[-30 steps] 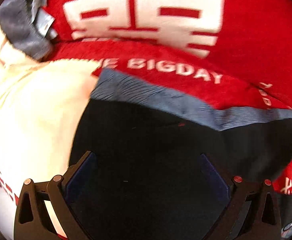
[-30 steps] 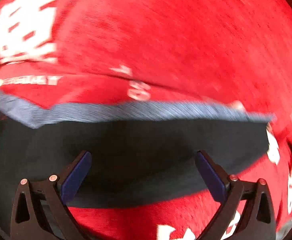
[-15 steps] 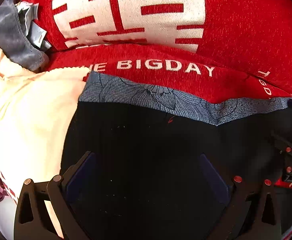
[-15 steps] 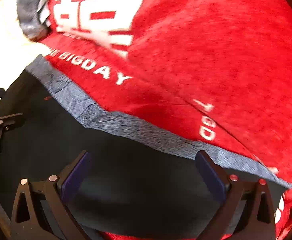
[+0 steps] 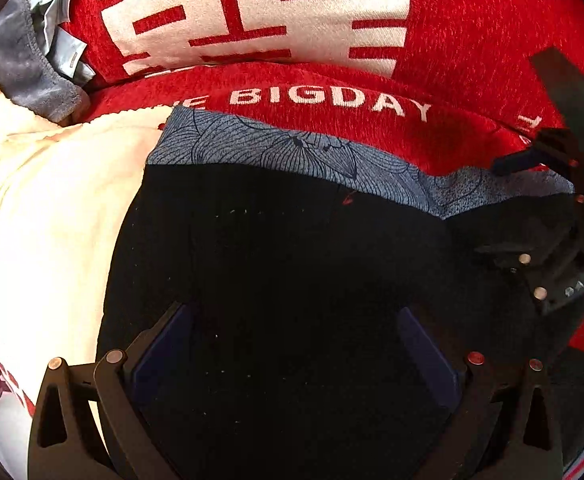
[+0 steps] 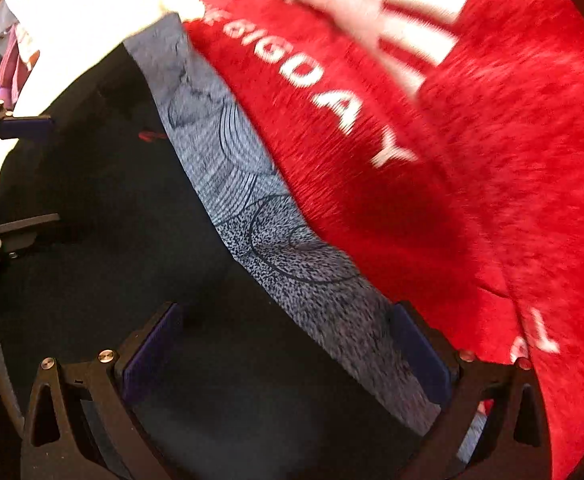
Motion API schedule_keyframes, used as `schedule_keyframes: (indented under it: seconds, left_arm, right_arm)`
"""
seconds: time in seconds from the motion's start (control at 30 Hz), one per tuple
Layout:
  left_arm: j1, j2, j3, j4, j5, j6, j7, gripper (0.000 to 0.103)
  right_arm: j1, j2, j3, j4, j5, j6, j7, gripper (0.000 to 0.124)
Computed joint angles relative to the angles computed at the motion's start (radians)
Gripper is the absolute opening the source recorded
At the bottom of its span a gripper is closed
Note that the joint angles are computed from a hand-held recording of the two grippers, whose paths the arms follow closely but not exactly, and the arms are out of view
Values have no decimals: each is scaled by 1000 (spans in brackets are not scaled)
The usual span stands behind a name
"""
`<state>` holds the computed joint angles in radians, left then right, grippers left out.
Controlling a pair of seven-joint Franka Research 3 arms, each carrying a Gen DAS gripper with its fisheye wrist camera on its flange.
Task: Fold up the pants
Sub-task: 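Grasp the grey waistband edge with the right gripper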
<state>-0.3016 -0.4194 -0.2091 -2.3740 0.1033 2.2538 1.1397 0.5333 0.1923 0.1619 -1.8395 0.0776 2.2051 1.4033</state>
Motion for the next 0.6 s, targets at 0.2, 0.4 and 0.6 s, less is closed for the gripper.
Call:
schedule_keyframes:
  seconds: [0.2, 0.4, 0.6]
  left_arm:
    - [3, 12, 3, 2, -3, 1, -5, 103]
    - [3, 12, 2, 2, 0, -3, -5, 103]
    - [5, 17, 2, 8, -8, -5, -22, 103]
  right_arm:
    - [7, 35, -3, 13, -19, 43, -22, 103]
    - [16, 70, -7, 53, -40, 35, -3, 100]
    - [47, 75, 13, 105, -26, -33, -45, 27]
